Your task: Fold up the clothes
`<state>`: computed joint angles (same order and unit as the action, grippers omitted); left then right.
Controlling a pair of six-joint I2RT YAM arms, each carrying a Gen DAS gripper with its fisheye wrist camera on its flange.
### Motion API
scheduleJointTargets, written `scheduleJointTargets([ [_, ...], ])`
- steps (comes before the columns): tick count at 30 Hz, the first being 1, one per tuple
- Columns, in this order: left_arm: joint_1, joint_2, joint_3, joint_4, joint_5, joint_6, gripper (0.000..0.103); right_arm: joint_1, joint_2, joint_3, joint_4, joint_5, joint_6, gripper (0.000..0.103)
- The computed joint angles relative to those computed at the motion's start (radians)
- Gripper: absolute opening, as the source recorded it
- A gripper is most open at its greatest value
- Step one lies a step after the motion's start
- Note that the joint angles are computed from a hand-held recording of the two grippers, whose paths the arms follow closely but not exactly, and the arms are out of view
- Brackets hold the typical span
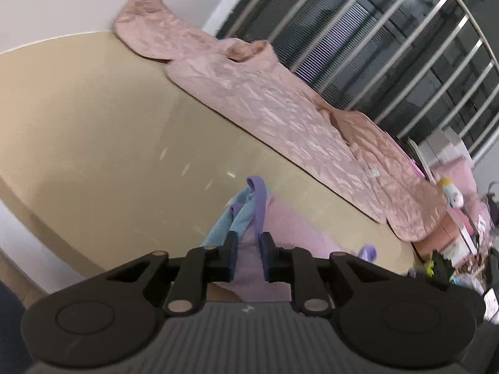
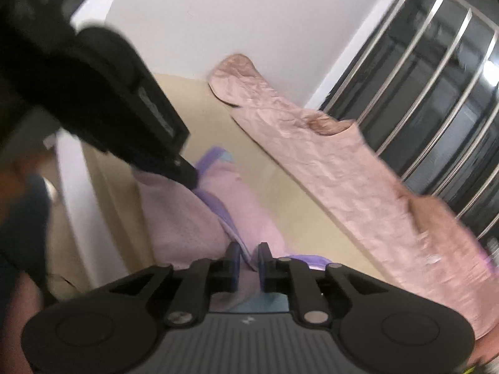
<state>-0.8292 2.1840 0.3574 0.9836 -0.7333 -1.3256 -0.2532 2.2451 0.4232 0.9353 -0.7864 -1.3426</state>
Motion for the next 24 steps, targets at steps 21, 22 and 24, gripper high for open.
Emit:
scheduleJointTargets([
  [21,-0.038,-0.003,0.090,-0.125,-0.047,0.010,0.024,-0.011,-0.045,0.466,-0.578,0.131,0.793,0.048],
  [22,-0.041,-0.005,0.098,-0.142,-0.051,0.006,0.024,-0.008,-0.027,0.496,-0.618,0.139,0.779,0.048],
  [24,-0.037,-0.020,0.099,-0.164,-0.042,0.004,0.026,-0.017,0.003,0.532,-0.659,0.120,0.762,0.047],
])
